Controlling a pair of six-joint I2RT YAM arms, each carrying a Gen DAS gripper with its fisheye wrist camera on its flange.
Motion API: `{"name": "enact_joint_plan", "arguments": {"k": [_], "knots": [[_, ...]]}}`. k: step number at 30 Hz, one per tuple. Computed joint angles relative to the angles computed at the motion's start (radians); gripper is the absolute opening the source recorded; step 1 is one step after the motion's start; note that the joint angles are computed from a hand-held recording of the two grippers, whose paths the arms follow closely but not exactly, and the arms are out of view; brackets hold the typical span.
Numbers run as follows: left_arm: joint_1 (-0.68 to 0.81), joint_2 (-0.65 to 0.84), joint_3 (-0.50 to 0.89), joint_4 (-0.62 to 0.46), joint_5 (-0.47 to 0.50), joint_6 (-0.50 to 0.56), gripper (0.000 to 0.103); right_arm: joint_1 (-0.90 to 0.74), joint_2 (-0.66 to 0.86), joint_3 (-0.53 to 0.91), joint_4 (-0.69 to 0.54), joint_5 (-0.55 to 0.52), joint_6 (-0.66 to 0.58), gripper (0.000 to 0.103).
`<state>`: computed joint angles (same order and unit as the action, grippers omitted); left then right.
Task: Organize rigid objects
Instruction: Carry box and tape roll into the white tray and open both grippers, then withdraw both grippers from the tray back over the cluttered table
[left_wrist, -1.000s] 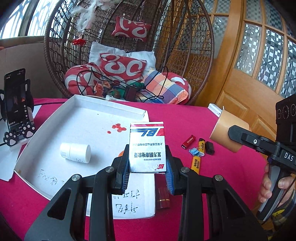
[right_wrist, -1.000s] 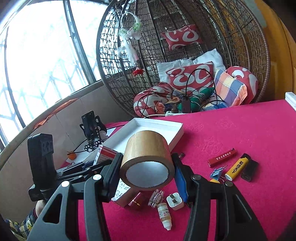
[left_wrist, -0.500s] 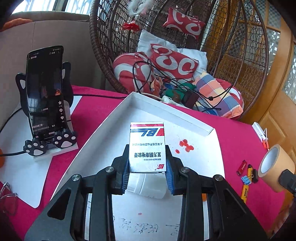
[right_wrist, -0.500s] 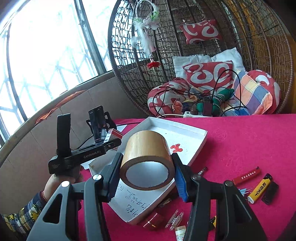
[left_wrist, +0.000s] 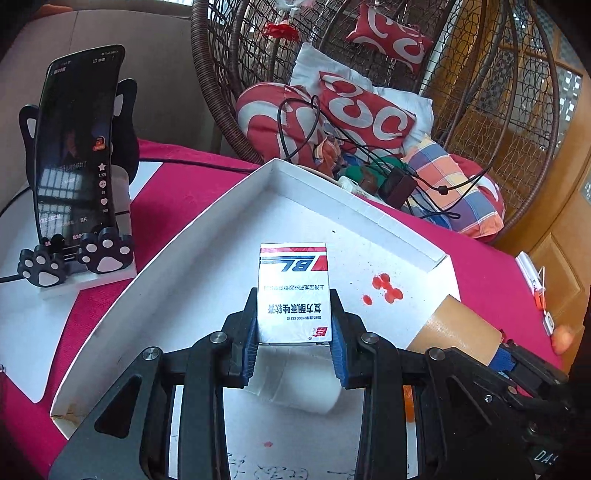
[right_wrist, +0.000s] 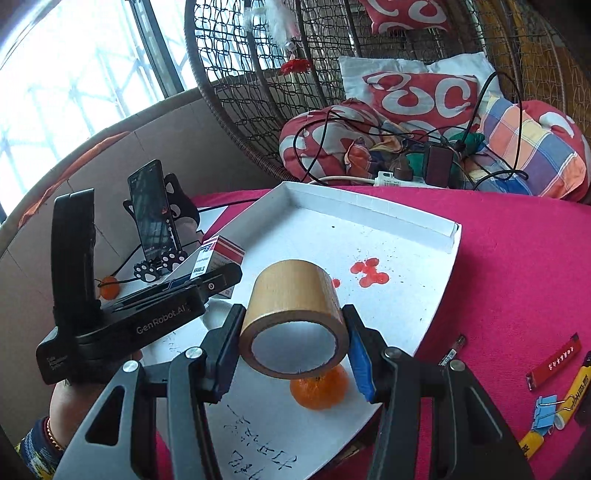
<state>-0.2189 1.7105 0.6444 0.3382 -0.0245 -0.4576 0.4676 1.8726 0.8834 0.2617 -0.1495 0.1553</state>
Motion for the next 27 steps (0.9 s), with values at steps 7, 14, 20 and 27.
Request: {"name": "enact_joint_plan", "arguments": {"k": [7, 14, 20, 27], "knots": [[-0.033, -0.048, -0.022, -0.017, -0.099, -0.025, 0.074, 0.0, 0.041, 0.018, 0.031, 0.027, 0.046, 0.054], [-0.119, -0.212, -0.137, 0.028, -0.264, -0.11, 0.103, -0.001, -0.117, -0.166, 0.184, 0.054, 0.053, 0.103], [-0.265, -0.326, -0.188, 0.012, -0.394, -0.116, 0.103, -0.047, -0.332, -0.387, 0.301, 0.076, 0.061, 0.103], [-0.414, -0.37, -0.17, -0.026, -0.426, -0.112, 0.103, -0.214, -0.55, -0.548, 0.312, -0.012, 0.142, 0.103]]}}
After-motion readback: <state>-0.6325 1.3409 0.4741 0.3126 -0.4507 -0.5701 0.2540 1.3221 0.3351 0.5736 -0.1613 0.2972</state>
